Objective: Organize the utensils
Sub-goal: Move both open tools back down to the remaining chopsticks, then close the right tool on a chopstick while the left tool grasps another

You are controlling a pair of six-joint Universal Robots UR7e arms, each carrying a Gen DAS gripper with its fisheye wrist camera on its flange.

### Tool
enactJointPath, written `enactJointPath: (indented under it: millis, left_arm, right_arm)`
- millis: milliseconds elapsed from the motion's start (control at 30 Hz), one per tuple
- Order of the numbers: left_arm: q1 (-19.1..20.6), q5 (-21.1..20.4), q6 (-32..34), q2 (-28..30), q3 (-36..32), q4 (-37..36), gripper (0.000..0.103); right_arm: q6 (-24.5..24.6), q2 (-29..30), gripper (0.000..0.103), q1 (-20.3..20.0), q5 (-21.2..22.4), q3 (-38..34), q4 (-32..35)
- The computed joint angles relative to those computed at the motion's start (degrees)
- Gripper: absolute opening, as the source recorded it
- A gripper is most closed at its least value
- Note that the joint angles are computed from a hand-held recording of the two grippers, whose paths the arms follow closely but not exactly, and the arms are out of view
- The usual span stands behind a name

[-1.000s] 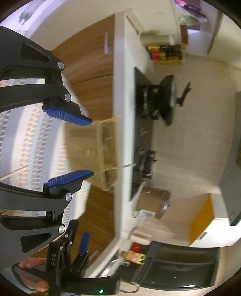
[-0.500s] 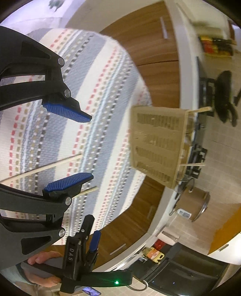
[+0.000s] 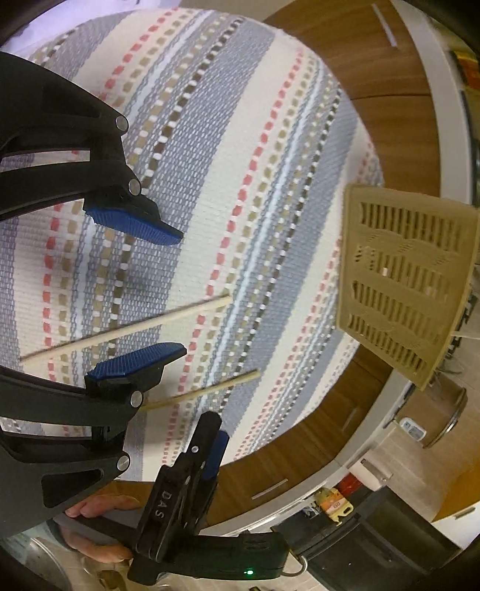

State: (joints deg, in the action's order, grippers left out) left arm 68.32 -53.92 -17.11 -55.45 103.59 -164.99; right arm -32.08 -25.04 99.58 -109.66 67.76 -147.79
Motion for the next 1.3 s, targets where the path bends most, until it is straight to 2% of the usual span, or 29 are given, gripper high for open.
enactJointPath:
  millis: [67,133,267,333,433,467,500,600,633,767,833,900,967,1033,1100,1300]
  left_arm:
    - [0.43,-1.12,0.27,0.83,-0.86,0.83,0.048]
    - [0.42,-1.03,0.76,2.21,-2.54,1.85,0.044]
    - [-0.61,3.47,1.40,5.57,-6.41,6.43,0.037]
    - [-1.01,6.59,0.92,7.28,-8.67,10.04,0.027]
    - [-1.93,12.17,1.30,9.85,-12.09,15.27,0.020]
    - [-1.99,12.74,1.65,10.17,-12.71,16.18,0.016]
    - [-1.97,12.58,2.05,10.58,-13.49,17.10,0.008]
    - [-2.14,14.16,2.39,11.99,-15.61,18.52,0.005]
    - [-1.98,14.03,2.34,12.19,-16.09,18.17,0.000]
    - [-0.36,11.38,3.12,11.15,-16.71,10.82,0.000]
    - [0.57,9.88,2.51,10.75,-17.80,10.33,0.000]
    - [1.66,6.52,2.08,10.39,-19.45,12.51,0.000]
    - [3.01,-0.08,1.23,9.68,-20.97,17.90,0.000]
    - [3.24,-2.37,0.11,9.22,-20.88,21.30,0.003]
    - [3.07,-2.40,-0.30,9.34,-20.31,22.58,0.013]
    - [0.24,4.84,-2.00,11.88,-21.40,28.10,0.015]
  right_arm:
    - [0.36,1.05,0.039,0.13,-0.79,-1.18,0.29]
    - [0.26,2.87,0.037,0.47,-2.43,-3.53,1.07]
    - [-0.11,6.05,0.035,1.01,-5.11,-8.27,3.60]
    - [-1.94,7.09,0.029,1.48,-7.07,-9.31,2.82]
    - [-4.82,8.36,0.016,2.17,-9.43,-10.57,2.37]
    - [-5.66,8.67,0.013,2.34,-10.02,-10.71,1.83]
    - [-6.53,8.88,0.010,2.46,-10.41,-10.75,1.30]
    - [-7.48,9.02,0.006,2.53,-10.57,-10.95,1.10]
    - [-7.43,8.98,0.005,2.53,-10.54,-11.03,1.27]
    - [-6.63,9.71,0.004,2.42,-10.52,-13.63,3.14]
    - [-6.28,10.49,0.004,2.38,-10.79,-15.83,4.78]
    - [-5.93,11.20,0.004,2.29,-10.69,-18.13,7.99]
    - [-4.67,11.83,0.004,2.22,-10.43,-20.63,12.95]
    - [-4.11,12.16,0.004,2.09,-10.28,-21.79,15.03]
    - [-4.82,12.30,0.005,2.17,-10.67,-22.18,15.64]
    - [-7.80,12.50,0.005,3.06,-14.36,-22.24,17.42]
